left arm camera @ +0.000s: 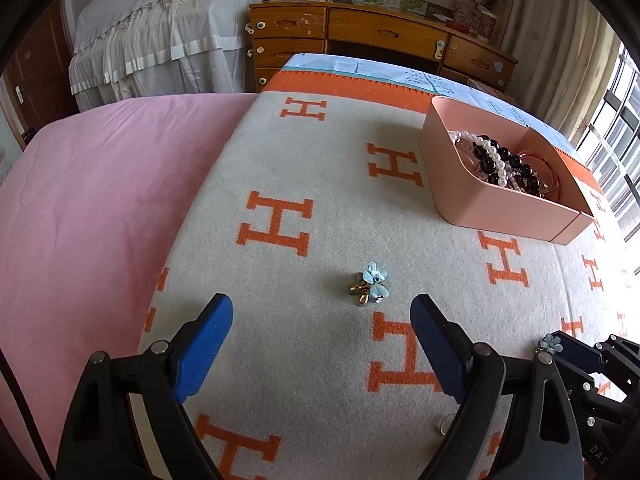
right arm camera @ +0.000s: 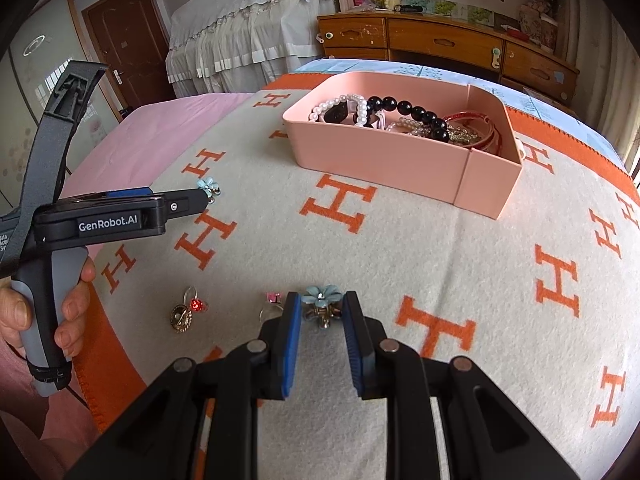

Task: Organize jewelry

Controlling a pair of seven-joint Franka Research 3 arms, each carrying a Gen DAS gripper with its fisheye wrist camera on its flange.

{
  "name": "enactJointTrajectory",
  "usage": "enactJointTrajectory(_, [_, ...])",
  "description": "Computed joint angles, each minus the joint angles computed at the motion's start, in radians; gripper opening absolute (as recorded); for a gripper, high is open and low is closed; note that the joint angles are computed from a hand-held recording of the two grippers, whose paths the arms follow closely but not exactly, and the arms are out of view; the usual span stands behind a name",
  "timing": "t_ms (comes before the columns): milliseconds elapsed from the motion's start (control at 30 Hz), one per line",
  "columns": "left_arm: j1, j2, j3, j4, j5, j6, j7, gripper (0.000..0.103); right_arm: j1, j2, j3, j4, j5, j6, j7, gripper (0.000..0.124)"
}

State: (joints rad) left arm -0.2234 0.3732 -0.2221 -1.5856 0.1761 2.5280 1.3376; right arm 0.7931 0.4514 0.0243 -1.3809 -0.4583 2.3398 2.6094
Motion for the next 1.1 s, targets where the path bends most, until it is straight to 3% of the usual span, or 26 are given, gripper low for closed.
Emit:
enactJointTrajectory(67, [-0.001, 0.008, -0.006, 0.008, 0.013, 0.004, 0.039, 0.083, -0.002, -0.002, 0.000, -0.005, 0.003, 0.008, 0.001, 0.022])
enactJointTrajectory(200, [-0.012, 0.027, -0.002, 0.030, 0.032, -0.014, 0.064, 0.059, -0.003, -0.008, 0.000, -0.016, 0.002, 0.015, 0.004, 0.022])
enactJointTrajectory(367, [-0.002, 0.023, -0.008, 0.018, 0.000, 0.013, 0.075, 0.044, 0.001, -0.006, -0.002, -0.012, -0.008, 0.009, 0.009, 0.022])
enactJointTrajectory(467, [0.007, 0.021, -0.019, 0.010, -0.020, 0.031, 0.100, 0.012, 0.002, -0.006, -0.003, -0.014, -0.014, 0.010, 0.013, 0.022])
enactJointTrajectory(800, [0.035, -0.026, -0.039, -0.041, -0.103, 0.062, 0.118, 0.011, 0.006, -0.031, -0.007, -0.054, -0.042, 0.042, 0.065, 0.020])
enactJointTrajectory(933, [0.075, -0.066, -0.090, -0.054, -0.239, 0.047, 0.225, 0.011, 0.019, -0.051, -0.013, -0.062, -0.100, 0.045, 0.093, 0.020])
enactJointTrajectory(1100, [0.069, -0.115, -0.101, -0.043, -0.329, 0.064, 0.322, 0.012, 0.022, -0.076, -0.015, -0.047, -0.174, 0.048, 0.122, 0.020])
